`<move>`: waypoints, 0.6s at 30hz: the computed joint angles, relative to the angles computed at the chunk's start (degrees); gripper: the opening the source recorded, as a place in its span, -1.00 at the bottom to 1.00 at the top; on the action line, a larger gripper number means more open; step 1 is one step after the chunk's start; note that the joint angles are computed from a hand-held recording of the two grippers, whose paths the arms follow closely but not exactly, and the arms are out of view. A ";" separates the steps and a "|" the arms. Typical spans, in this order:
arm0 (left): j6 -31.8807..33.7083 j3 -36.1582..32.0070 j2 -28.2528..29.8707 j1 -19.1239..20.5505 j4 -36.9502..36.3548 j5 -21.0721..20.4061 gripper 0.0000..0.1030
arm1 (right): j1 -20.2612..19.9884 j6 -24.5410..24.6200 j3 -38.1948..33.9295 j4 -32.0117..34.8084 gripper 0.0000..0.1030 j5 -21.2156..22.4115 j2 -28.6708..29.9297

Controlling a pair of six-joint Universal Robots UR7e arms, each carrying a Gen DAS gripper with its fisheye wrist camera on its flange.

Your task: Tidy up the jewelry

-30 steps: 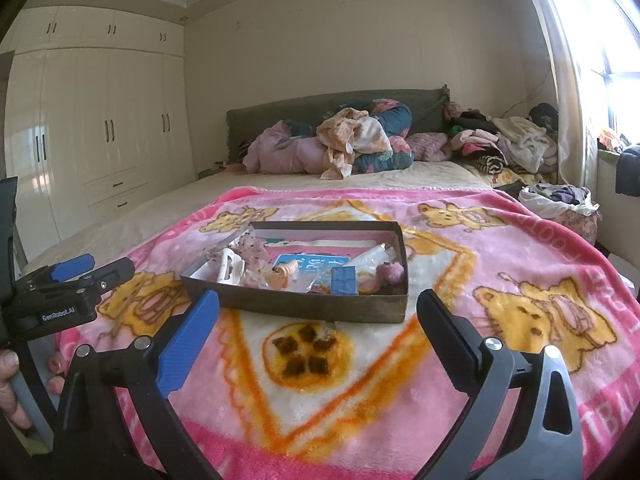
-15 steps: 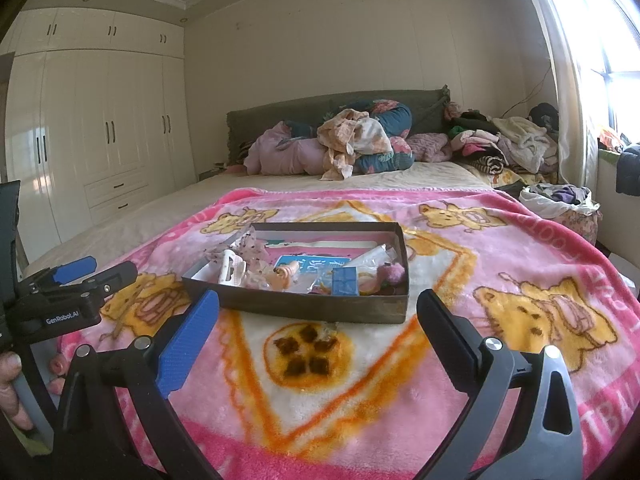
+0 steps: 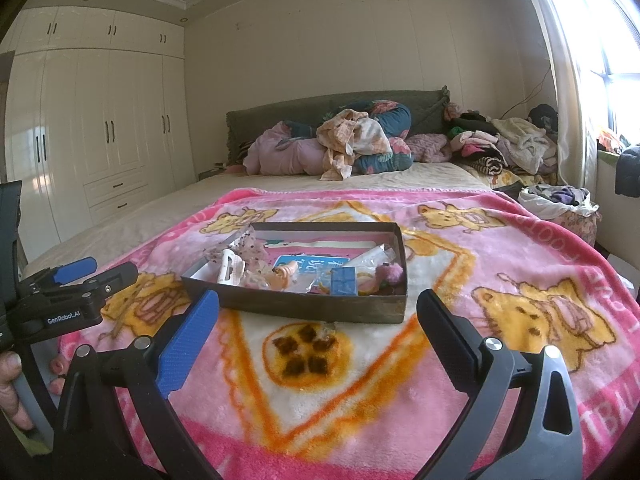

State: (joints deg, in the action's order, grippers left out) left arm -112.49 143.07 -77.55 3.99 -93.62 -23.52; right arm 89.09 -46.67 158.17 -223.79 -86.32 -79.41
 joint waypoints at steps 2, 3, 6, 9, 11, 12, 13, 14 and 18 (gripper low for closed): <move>-0.19 -0.19 0.12 0.10 0.30 0.02 0.78 | 0.04 -0.04 0.01 -0.29 0.87 -0.07 0.13; 0.22 0.01 -0.04 0.08 -0.20 -0.02 0.78 | -0.04 -0.12 0.02 -0.24 0.87 0.01 0.00; -0.75 -0.11 -0.08 -0.04 1.02 -0.26 0.78 | -0.10 -0.10 0.07 -0.27 0.87 0.09 -0.13; -0.79 0.18 -0.18 -0.17 0.72 -0.50 0.78 | -0.08 -0.10 0.02 0.06 0.87 0.08 -0.38; -0.39 0.11 -0.06 -0.07 0.34 -0.36 0.78 | -0.09 -0.24 0.02 -0.19 0.87 0.13 -0.25; -0.22 -0.08 0.11 0.09 0.21 -0.20 0.78 | -0.06 -0.33 0.00 0.04 0.87 0.03 -0.49; -0.49 0.16 0.06 -0.07 0.23 -0.45 0.78 | -0.12 -0.30 0.03 0.08 0.87 0.13 -0.54; -1.04 -0.10 0.26 0.00 0.92 -0.42 0.78 | -0.16 -0.30 0.02 -0.03 0.87 0.21 -0.47; -0.58 1.32 -0.28 -0.44 -0.64 -1.51 0.78 | -0.14 -0.31 0.00 -0.15 0.87 0.03 -0.33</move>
State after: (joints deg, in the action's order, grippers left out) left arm -113.07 144.38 -77.83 3.55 -94.26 -25.03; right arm 88.95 -46.97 158.17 -223.93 -86.29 -79.74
